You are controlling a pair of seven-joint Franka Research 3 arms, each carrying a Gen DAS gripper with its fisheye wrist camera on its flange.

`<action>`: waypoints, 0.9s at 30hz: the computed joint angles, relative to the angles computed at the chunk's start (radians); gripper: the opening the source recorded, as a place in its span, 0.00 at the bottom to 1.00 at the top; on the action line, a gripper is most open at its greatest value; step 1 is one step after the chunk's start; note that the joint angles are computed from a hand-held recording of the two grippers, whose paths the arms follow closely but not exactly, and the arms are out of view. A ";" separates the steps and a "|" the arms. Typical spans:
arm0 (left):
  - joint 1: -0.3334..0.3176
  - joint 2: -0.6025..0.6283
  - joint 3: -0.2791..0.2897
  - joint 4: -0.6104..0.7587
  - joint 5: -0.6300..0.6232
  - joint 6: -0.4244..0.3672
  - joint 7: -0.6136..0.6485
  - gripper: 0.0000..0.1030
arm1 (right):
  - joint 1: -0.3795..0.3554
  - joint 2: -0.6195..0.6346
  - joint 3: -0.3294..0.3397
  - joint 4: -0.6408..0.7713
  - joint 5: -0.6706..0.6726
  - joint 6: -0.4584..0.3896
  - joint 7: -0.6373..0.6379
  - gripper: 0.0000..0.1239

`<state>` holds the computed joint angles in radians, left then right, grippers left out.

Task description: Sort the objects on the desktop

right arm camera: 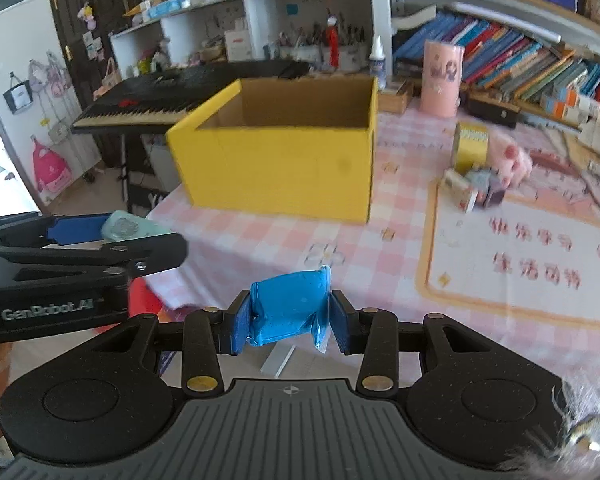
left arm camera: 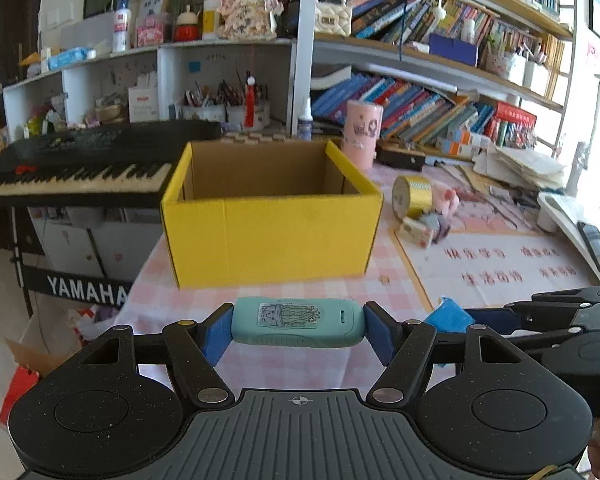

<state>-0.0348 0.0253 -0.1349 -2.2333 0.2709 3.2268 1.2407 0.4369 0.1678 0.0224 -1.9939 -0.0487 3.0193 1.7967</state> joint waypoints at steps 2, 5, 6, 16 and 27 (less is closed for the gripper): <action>0.000 0.023 0.002 0.040 0.008 -0.008 0.002 0.67 | -0.009 0.021 -0.004 0.032 0.017 0.002 0.008 0.31; -0.089 0.066 0.119 0.118 0.179 -0.005 -0.149 0.67 | -0.028 0.057 -0.004 0.087 0.053 -0.006 -0.006 0.31; -0.101 0.082 0.137 0.146 0.207 -0.004 -0.178 0.67 | -0.037 0.071 0.001 0.108 0.071 -0.007 -0.018 0.31; -0.258 0.275 0.332 0.453 0.383 -0.029 -0.401 0.67 | -0.060 0.226 -0.032 0.349 0.140 0.019 -0.107 0.31; -0.247 0.494 0.325 0.779 0.475 -0.201 -0.507 0.67 | -0.182 0.543 0.118 0.891 0.291 -0.133 -0.427 0.31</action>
<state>-0.2821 0.5194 0.1896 -1.4545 0.7459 3.0256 0.7341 0.2553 0.7105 0.1402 -1.1029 0.2422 2.8862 1.3696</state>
